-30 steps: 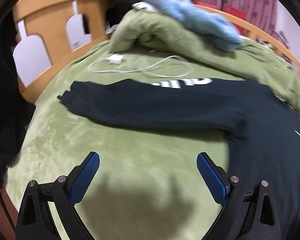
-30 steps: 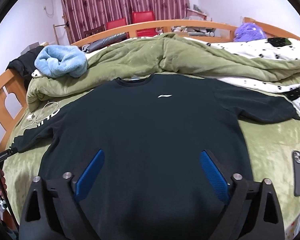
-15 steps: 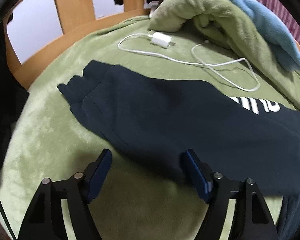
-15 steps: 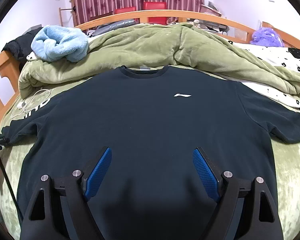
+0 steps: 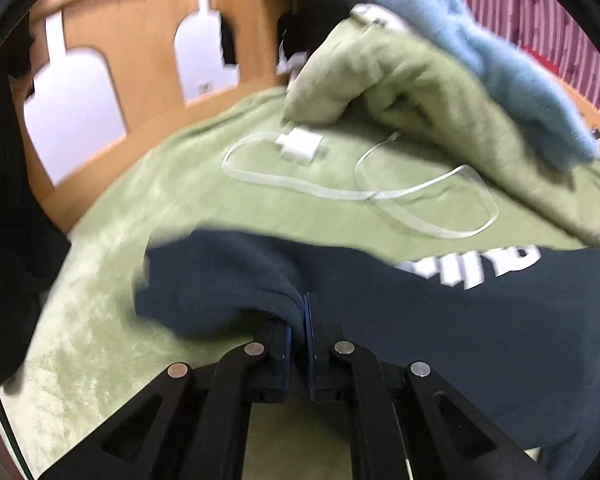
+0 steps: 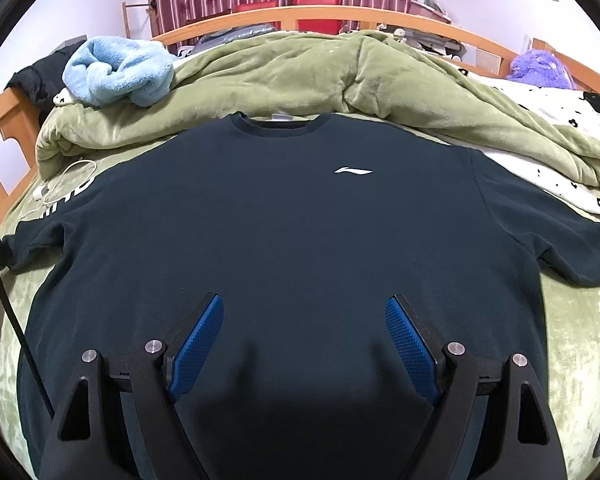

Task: Fold small clothes
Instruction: 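Close the left gripper on the lettered sleeve cuff, then carry the sleeve across the sweatshirt body and open the left gripper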

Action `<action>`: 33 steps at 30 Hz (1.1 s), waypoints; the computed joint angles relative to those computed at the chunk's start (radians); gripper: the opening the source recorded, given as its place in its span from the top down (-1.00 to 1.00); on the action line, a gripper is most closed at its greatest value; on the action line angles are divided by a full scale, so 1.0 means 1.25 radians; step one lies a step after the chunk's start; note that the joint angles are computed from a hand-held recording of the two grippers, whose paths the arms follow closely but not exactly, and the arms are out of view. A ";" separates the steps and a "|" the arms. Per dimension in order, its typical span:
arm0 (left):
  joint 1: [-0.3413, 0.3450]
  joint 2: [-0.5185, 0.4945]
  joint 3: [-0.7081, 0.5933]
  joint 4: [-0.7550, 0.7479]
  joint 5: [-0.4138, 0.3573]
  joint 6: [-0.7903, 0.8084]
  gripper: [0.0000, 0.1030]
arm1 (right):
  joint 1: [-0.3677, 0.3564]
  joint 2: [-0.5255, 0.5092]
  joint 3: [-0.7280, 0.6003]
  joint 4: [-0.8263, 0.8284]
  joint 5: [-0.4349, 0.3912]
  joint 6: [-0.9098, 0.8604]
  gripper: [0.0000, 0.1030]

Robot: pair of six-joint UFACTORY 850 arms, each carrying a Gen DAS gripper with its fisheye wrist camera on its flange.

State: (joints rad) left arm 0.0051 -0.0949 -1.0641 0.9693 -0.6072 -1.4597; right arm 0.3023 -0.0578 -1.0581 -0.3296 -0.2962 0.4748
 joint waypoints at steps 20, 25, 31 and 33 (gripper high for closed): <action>-0.380 -0.194 -0.341 0.087 -0.097 -0.044 0.89 | -0.179 0.112 0.099 0.369 0.042 -0.366 -0.60; -0.441 -0.287 -0.418 0.052 -0.090 0.005 0.89 | -0.207 0.124 0.105 0.411 0.038 -0.410 -0.60; -0.487 -0.342 -0.425 0.030 -0.079 0.020 0.89 | -0.212 0.121 0.099 0.444 0.035 -0.451 -0.60; -0.493 -0.339 -0.407 0.042 -0.079 0.006 0.85 | -0.208 0.116 0.094 0.446 0.028 -0.451 -0.60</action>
